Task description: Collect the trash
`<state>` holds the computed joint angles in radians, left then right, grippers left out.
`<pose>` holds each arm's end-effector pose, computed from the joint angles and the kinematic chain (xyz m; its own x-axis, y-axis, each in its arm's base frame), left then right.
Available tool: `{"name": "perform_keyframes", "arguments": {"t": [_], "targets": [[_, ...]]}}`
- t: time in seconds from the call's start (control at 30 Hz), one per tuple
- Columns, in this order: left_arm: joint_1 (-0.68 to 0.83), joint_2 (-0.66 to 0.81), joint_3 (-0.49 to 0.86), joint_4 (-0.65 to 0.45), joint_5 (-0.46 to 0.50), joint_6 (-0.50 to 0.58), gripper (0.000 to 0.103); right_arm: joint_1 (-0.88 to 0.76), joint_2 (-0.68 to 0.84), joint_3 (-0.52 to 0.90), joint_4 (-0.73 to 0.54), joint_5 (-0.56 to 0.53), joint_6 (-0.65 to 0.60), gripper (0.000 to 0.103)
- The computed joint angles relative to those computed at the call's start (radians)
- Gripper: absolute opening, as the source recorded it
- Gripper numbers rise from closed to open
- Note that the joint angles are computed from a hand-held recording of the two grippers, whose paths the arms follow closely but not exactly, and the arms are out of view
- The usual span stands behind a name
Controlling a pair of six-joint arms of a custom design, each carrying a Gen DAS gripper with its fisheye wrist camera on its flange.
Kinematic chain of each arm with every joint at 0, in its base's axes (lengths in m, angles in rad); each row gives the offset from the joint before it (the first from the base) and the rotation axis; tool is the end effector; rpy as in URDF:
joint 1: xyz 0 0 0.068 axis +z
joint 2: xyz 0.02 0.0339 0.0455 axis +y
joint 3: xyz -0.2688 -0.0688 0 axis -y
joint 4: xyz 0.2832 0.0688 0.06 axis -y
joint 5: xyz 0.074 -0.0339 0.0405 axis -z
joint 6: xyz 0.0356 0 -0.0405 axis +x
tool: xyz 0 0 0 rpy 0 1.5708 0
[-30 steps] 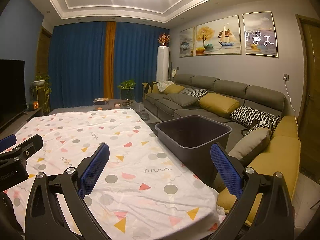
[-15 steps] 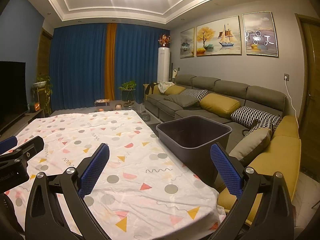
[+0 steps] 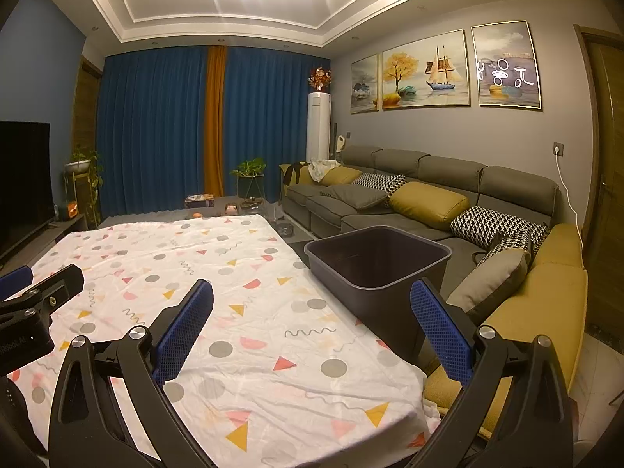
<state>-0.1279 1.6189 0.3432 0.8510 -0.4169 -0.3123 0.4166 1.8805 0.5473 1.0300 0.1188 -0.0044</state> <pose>0.2694 -0.0201 0.0846 -0.3123 -0.2431 -0.9184 -0.3628 0.9239 -0.1212 0.3046 0.1302 0.0757 -0.2717 -0.1250 -0.9542 -0.2996 0.9533 -0.0396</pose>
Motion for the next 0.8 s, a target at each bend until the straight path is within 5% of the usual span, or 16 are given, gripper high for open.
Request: {"name": "perform_keyframes", "arguments": {"t": [0.8], "targets": [[-0.001,-0.018,-0.002,-0.015,0.005,-0.006,0.097,-0.005,-0.011,-0.011,0.002,-0.003,0.006,0.098]]}}
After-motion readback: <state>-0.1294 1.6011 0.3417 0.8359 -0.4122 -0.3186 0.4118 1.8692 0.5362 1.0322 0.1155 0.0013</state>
